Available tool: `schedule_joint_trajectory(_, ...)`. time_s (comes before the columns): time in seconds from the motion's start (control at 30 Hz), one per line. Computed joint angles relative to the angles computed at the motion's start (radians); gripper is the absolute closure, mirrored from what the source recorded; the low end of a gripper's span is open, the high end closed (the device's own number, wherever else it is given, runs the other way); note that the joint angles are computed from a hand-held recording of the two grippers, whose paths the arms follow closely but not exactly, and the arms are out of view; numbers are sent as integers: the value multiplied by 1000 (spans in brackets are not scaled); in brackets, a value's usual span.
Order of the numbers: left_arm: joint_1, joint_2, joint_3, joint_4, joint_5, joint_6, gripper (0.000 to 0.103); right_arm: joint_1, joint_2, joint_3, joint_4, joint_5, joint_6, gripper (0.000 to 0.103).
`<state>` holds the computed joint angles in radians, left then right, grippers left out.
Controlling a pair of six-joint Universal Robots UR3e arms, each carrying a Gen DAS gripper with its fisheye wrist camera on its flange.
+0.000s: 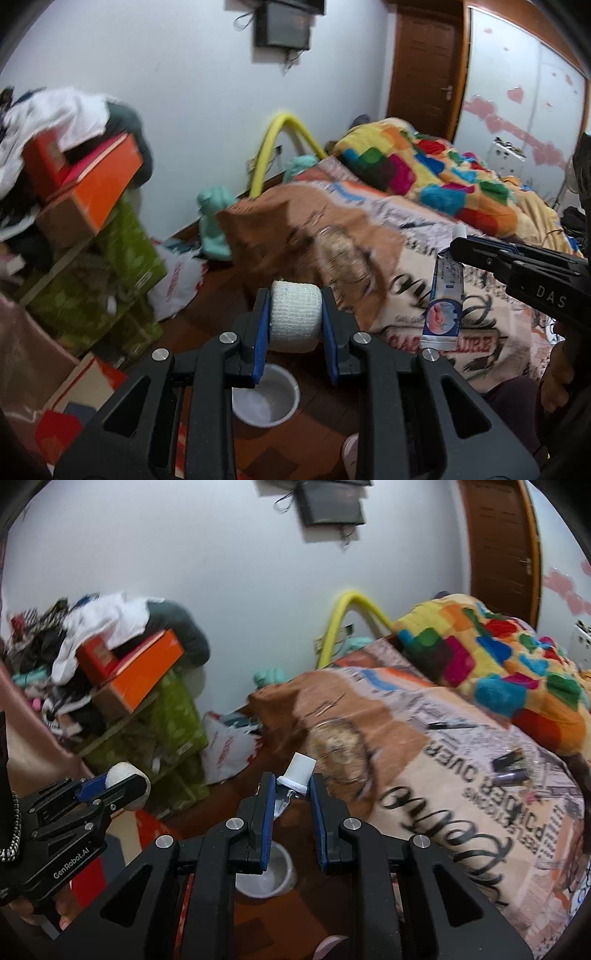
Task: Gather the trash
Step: 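Carry the tape roll and toothpaste tube with both tools over the white bin, then open the right tool over the bin while the left tool opens too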
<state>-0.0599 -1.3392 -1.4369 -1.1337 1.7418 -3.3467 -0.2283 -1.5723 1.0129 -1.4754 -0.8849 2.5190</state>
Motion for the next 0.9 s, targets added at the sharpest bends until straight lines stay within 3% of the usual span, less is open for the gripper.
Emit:
schedule_joint_trajectory(0.4, 271, 204, -409, 5, -164, 73, 78, 300, 92, 177, -218, -211, 119, 86)
schedule_joint_trajectory(0.57, 312, 162, -524, 64, -196, 60, 78, 401, 185, 235, -322, -319, 148, 86)
schedule_joint_trajectory(0.9, 402, -19, -660, 187, -268, 56, 78, 508, 428, 168, -356, -415, 226, 86)
